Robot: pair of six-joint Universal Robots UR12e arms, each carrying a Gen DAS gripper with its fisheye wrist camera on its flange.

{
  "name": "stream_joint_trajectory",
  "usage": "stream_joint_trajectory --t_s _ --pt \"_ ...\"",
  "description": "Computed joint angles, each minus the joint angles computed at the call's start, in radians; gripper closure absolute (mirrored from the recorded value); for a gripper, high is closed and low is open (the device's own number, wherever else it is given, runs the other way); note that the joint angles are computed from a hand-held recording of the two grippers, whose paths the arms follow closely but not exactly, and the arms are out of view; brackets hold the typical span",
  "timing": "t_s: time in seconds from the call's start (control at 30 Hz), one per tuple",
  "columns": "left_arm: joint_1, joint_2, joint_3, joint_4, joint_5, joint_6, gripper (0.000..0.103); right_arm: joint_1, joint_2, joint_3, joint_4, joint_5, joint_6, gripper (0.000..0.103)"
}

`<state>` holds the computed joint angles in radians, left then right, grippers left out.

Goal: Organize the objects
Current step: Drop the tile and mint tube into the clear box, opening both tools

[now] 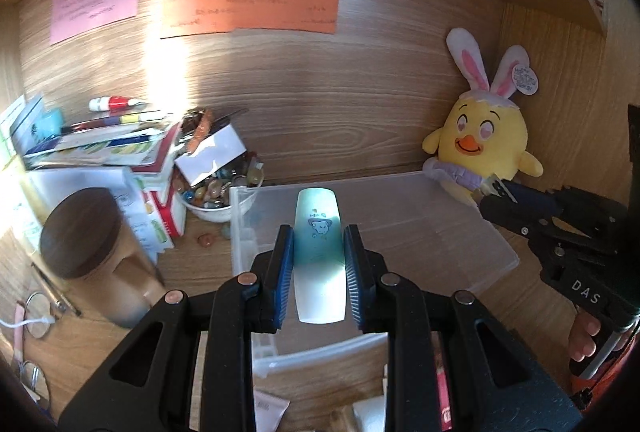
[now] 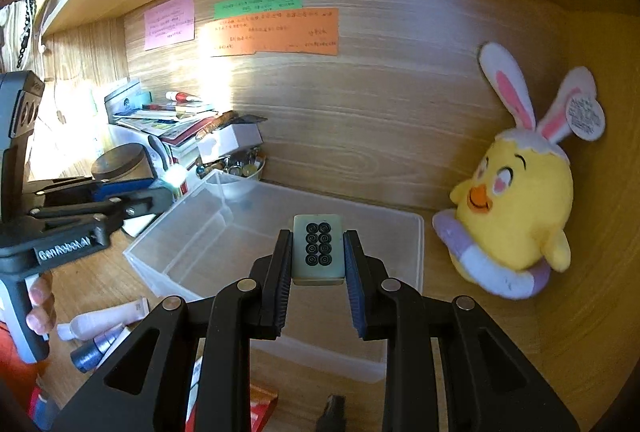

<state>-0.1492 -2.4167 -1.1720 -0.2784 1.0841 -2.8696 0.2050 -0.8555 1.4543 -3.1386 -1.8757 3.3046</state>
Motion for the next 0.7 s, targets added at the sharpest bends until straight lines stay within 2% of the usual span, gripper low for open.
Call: stream_joint_trajectory --t_s 0.13,0.4,0.7 --pt "-0.014 -0.02 0.038 -0.047 0.022 0.016 0.078 -0.007 0.012 -0.032 0.032 0.008 -0.004 0.081" --pt "-0.034 -0.063 0.107 -0.152 0.068 0.054 0.078 -0.028 0.048 -0.087 0.154 0.053 0.029 0.081" --pt "-0.039 -0.085 0.146 -0.243 0.08 0.095 0.078 -0.044 0.073 -0.13 0.291 0.102 0.042 0.081"
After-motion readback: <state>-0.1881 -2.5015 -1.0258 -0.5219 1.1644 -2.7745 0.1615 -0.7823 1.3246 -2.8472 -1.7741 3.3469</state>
